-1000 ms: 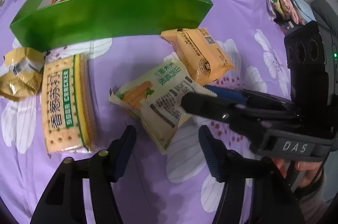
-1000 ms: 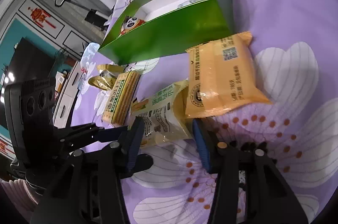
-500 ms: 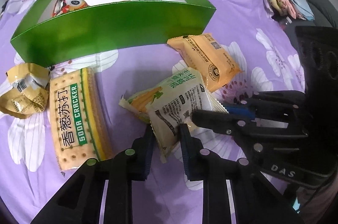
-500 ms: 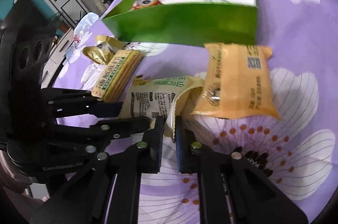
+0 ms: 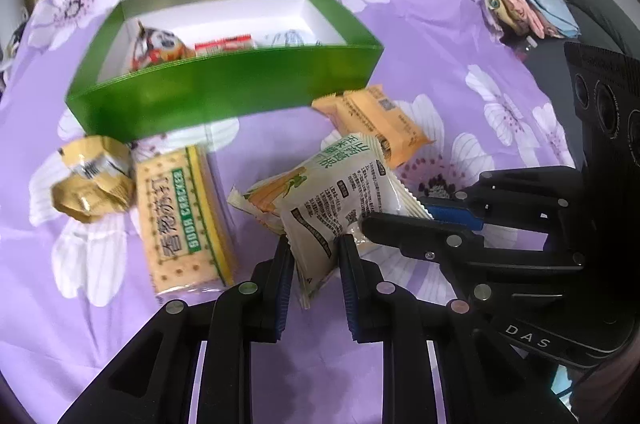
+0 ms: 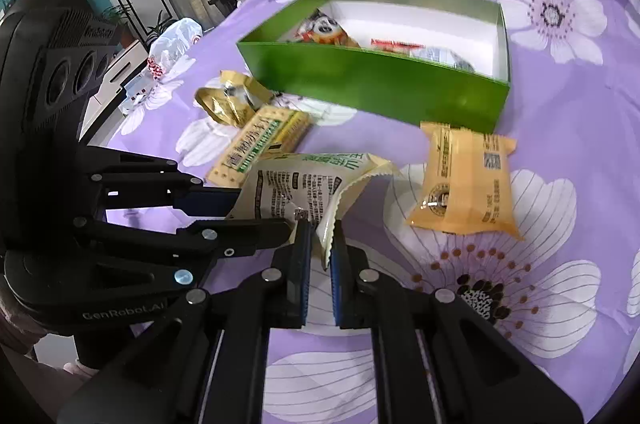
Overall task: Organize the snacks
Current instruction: 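Lift the corn-print packet with the right tool and carry it over the green box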
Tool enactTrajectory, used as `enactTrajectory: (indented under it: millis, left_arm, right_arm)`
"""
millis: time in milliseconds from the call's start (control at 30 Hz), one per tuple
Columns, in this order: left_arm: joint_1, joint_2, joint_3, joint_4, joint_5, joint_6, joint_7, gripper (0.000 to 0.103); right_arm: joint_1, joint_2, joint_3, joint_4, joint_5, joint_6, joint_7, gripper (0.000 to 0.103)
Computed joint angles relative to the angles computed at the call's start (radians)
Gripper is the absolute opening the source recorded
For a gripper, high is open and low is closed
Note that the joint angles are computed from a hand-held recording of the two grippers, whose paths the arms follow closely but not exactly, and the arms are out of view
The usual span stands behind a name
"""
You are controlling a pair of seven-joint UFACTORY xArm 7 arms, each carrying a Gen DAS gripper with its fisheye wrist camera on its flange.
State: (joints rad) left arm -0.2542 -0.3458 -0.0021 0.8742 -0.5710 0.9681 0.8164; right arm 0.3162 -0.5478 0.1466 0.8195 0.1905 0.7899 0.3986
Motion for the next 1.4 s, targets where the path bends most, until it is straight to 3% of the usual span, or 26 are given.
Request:
enactTrajectory:
  millis: [500,1400]
  left_arm:
    - [-0.008,-0.005,0.007,0.068,-0.014,-0.037,0.024,0.022]
    - [0.015,0.11,-0.002,0.24,-0.081,-0.063,0.048,0.022]
  right_arm:
    - [-0.035,0.035,0.014,0.109,-0.083,0.008,-0.009,0.01]
    - [-0.086,0.157,0.005,0.271,-0.161,-0.027,-0.052,0.01]
